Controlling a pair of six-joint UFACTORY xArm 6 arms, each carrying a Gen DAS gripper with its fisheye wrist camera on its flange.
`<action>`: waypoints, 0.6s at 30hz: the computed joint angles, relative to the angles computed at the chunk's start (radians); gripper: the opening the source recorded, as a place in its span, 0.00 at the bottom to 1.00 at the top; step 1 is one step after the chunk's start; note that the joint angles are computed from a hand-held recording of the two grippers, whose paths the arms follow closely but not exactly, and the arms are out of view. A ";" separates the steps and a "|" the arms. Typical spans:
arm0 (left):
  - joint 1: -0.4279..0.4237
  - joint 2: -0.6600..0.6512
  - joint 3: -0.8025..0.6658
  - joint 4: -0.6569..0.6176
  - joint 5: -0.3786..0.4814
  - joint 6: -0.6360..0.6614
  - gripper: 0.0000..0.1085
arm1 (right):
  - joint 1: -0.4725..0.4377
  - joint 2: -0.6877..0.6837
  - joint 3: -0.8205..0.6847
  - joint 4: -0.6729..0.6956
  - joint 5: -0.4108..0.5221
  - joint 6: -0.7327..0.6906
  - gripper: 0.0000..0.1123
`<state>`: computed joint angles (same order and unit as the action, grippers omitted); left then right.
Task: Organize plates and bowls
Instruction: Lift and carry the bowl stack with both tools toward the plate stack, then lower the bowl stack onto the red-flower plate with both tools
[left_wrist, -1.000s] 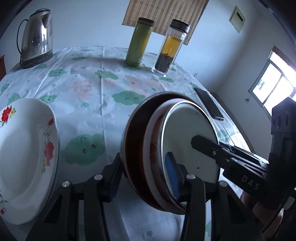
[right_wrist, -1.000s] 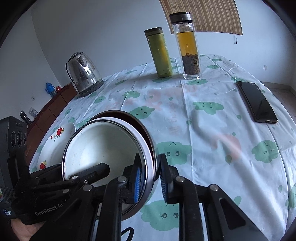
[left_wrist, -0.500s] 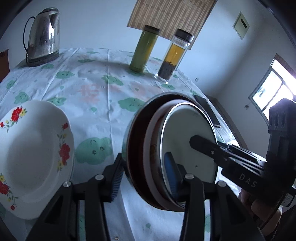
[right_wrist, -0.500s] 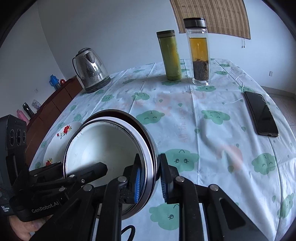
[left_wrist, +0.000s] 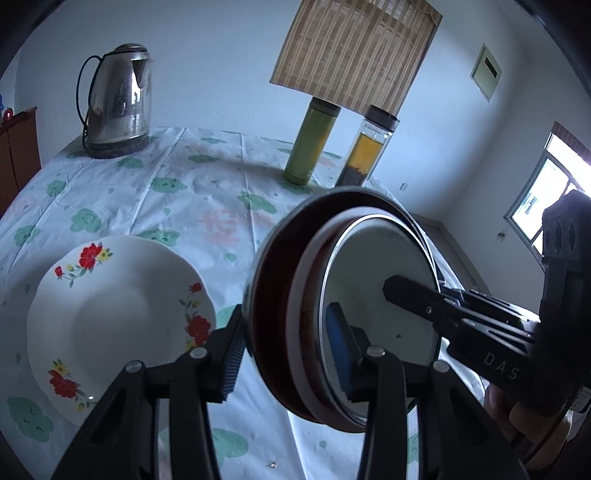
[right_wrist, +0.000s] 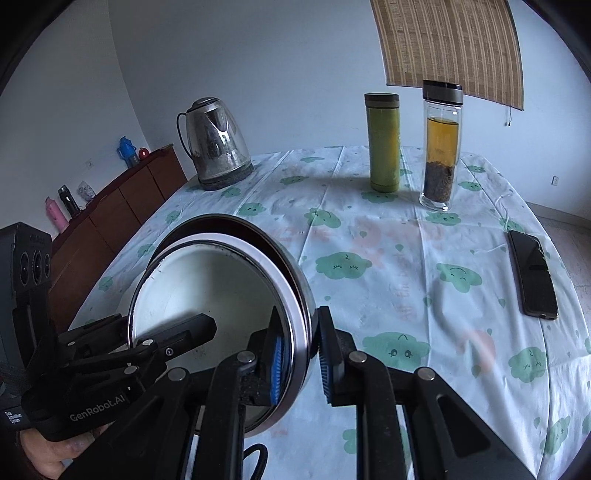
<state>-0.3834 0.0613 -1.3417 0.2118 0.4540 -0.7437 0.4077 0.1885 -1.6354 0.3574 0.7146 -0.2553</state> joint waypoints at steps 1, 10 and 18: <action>0.005 -0.009 0.009 0.005 0.001 -0.003 0.37 | 0.005 0.008 -0.013 0.001 0.007 0.001 0.16; 0.063 -0.113 0.119 0.041 0.010 -0.032 0.37 | 0.079 0.072 -0.110 -0.014 0.040 0.013 0.16; 0.125 -0.190 0.220 -0.007 0.003 0.002 0.37 | 0.136 0.154 -0.208 -0.018 0.088 0.024 0.16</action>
<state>-0.2586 -0.1284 -1.1213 0.2044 0.4567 -0.7418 0.5442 0.3427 -1.8436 0.3395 0.8030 -0.2311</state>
